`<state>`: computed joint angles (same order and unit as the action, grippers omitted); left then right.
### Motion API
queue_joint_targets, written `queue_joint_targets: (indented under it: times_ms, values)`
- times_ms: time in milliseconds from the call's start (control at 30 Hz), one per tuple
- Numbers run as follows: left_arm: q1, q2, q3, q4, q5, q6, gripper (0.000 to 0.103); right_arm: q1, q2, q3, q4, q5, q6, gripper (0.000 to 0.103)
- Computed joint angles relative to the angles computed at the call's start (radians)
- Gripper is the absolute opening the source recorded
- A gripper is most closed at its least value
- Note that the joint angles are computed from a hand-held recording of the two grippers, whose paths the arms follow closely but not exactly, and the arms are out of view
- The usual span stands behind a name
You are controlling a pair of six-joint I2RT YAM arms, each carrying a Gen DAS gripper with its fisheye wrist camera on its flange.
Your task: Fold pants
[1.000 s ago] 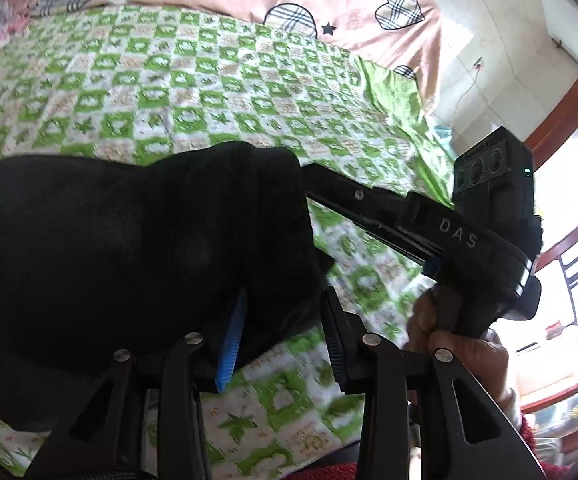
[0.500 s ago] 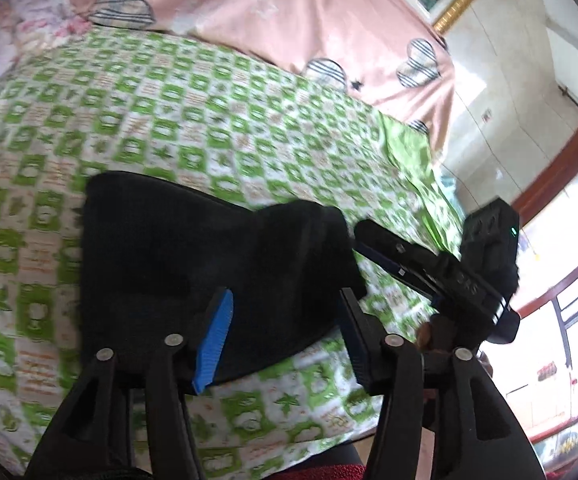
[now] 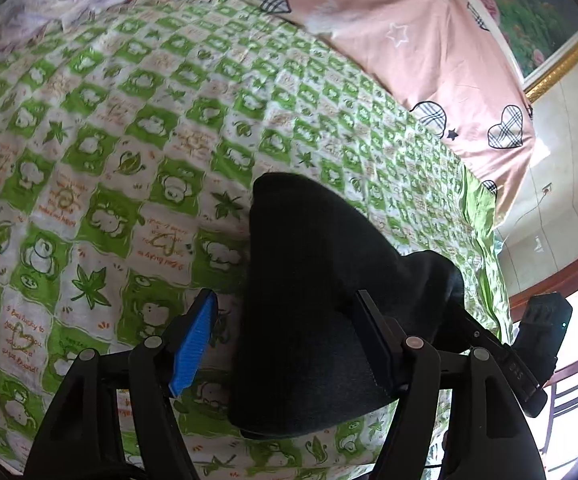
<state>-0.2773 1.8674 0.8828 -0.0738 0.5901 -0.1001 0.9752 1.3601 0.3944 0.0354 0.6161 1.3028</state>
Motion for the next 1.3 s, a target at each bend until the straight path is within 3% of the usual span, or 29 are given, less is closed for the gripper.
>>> queue_joint_targets:
  times_ms: [100,133,167,233,300,467,600,667,733,833,1000,1067,1167,1300]
  values:
    - [-0.015,0.039,0.015,0.014,-0.006,-0.013,0.072,0.000,0.006,0.003,0.000,0.003,0.003,0.065]
    - [-0.021,0.046,0.018,0.017,-0.010,-0.014,0.072,0.000,0.010,0.007,-0.011,0.004,0.010,0.059]
    - [-0.028,0.059,0.027,0.018,-0.018,-0.014,0.072,0.000,0.012,0.008,-0.020,0.005,0.015,0.046]
    - [-0.038,0.071,0.034,0.020,-0.024,-0.015,0.072,0.000,-0.002,-0.008,-0.003,-0.005,0.001,0.038]
    - [-0.049,0.081,0.042,0.021,-0.025,-0.020,0.072,0.014,-0.019,-0.017,0.008,0.005,-0.019,0.023]
    - [-0.074,0.057,0.049,-0.002,-0.030,-0.013,0.072,0.103,-0.071,0.026,-0.136,0.125,0.016,0.014]
    - [-0.108,0.030,0.053,0.008,-0.087,0.001,0.073,0.127,-0.119,0.046,-0.269,0.156,0.053,0.014]
    - [-0.127,0.056,0.068,0.007,-0.126,0.013,0.074,0.093,-0.113,0.004,-0.222,0.101,0.076,0.016]
    - [-0.135,0.090,0.081,0.013,-0.138,0.008,0.075,0.075,-0.080,-0.031,-0.174,0.068,0.118,0.020]
    - [-0.131,0.121,0.090,0.021,-0.126,0.007,0.078,0.089,-0.059,-0.049,-0.198,0.079,0.195,0.036]
    - [-0.114,0.082,0.093,-0.001,-0.119,0.015,0.077,0.166,-0.165,-0.035,-0.326,0.200,0.280,0.037]
    - [-0.106,0.078,0.102,-0.004,-0.104,0.000,0.077,0.164,-0.178,-0.013,-0.330,0.233,0.251,0.041]
    - [-0.109,0.093,0.127,-0.020,-0.106,-0.013,0.077,0.097,-0.126,0.018,-0.272,0.179,0.159,0.060]
    - [-0.109,0.111,0.134,-0.028,-0.101,-0.012,0.077,0.028,-0.001,0.016,-0.168,0.080,0.124,0.061]
